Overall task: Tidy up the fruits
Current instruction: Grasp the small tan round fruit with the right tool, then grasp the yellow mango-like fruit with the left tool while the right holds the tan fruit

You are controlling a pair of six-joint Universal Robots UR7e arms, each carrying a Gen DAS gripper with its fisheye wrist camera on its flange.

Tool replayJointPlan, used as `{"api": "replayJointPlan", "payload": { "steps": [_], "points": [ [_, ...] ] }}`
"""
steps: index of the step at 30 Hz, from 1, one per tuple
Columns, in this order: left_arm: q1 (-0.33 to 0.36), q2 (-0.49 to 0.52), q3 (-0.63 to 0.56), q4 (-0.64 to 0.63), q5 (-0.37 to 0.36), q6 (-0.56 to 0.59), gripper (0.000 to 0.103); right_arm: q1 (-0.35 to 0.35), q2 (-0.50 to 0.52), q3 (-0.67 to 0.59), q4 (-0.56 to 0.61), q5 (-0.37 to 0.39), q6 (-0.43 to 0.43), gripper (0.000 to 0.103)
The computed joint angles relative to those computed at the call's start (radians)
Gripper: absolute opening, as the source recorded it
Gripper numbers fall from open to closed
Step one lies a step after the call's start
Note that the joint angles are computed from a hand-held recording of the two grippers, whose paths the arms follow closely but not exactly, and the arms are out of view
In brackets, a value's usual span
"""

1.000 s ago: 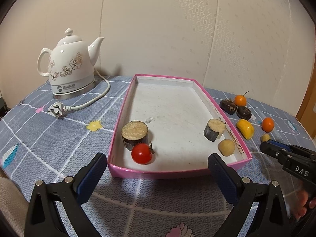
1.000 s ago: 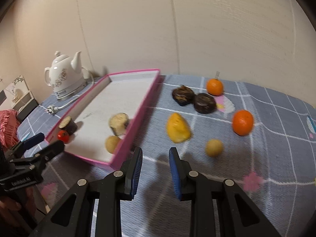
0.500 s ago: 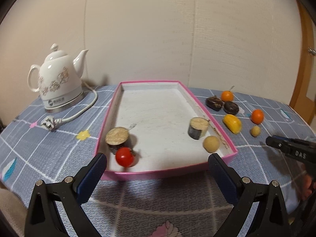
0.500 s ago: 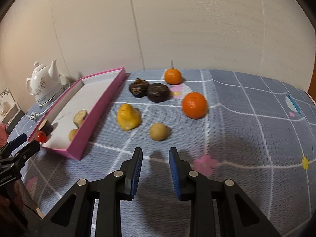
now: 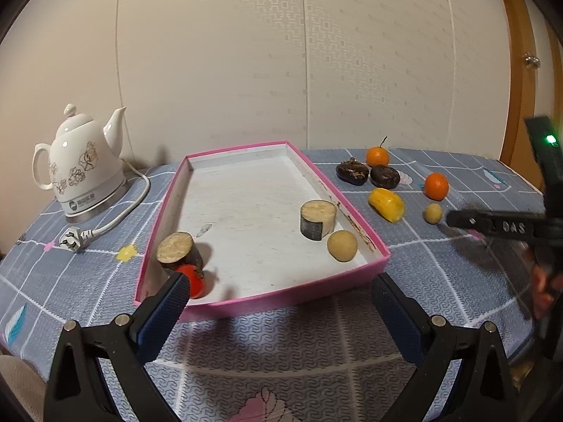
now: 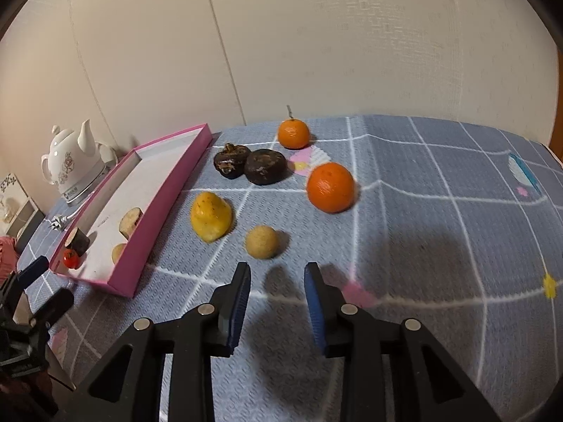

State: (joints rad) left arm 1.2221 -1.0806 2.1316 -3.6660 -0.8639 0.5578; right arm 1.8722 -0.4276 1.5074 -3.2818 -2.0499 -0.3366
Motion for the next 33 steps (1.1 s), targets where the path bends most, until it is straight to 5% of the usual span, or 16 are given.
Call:
{"api": "replayJointPlan", "payload": {
  "steps": [8, 24, 33],
  "points": [
    [-0.008, 0.004, 0.003, 0.001, 0.005, -0.006, 0.103, 0.001, 0.052, -0.116, 0.133, -0.008, 0.015, 0.032],
    [-0.040, 0.023, -0.053, 0.106, -0.045, -0.094, 0.103, -0.008, 0.027, -0.037, -0.072, -0.093, -0.045, 0.025],
    [-0.081, 0.110, -0.164, 0.198, -0.052, -0.119, 0.103, -0.024, 0.012, -0.007, -0.116, -0.098, 0.017, 0.025]
  ]
}}
